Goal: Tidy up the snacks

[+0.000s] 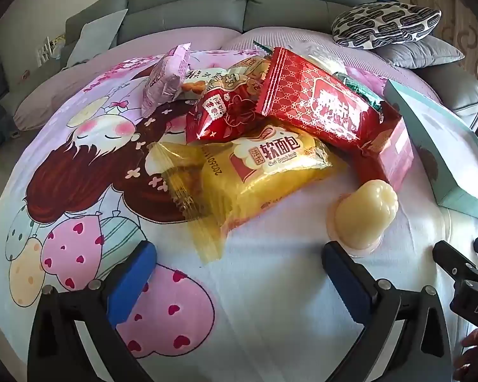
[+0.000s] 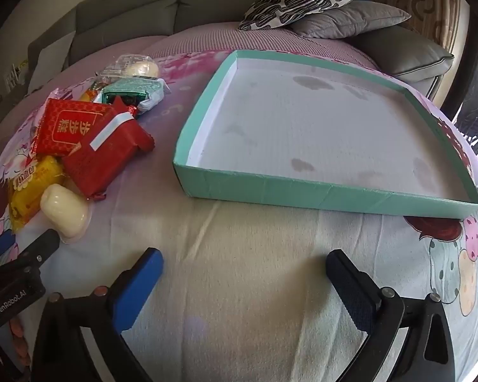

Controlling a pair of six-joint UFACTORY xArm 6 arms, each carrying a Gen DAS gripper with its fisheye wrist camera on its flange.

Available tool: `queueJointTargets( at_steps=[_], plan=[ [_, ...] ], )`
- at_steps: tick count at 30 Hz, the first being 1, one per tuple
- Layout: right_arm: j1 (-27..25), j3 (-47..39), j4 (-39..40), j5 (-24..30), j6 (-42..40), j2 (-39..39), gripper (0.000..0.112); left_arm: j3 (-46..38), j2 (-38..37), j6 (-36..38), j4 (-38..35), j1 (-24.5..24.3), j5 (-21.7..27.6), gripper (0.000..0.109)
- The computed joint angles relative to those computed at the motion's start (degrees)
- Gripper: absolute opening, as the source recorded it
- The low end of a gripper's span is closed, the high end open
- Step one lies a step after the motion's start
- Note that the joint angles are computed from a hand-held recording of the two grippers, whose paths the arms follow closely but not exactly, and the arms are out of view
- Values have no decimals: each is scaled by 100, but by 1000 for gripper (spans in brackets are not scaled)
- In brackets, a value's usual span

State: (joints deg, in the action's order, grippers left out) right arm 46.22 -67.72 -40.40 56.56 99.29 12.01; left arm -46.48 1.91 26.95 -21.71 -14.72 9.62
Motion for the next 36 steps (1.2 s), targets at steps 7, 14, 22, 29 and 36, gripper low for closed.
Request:
queueJointTargets(
  at_steps=[7,14,22,29,36],
  plan=[
    [22,279,-438,-112,355,-232,103,12,7,218,-219,-15,-87,103],
    [104,131,-451,79,289,-98,103,-24,-2,431,-422,3,-38,103],
    [78,140,-471,40,235,-99,103,101,-95,596,-558,-54,-134,103],
    [86,126,-503,23,292,-65,103,109,-116,499,-454,-49,-118,103],
    [80,113,-514,16,306,-45,103,128,-119,553,-514,-56,-144,103]
  ],
)
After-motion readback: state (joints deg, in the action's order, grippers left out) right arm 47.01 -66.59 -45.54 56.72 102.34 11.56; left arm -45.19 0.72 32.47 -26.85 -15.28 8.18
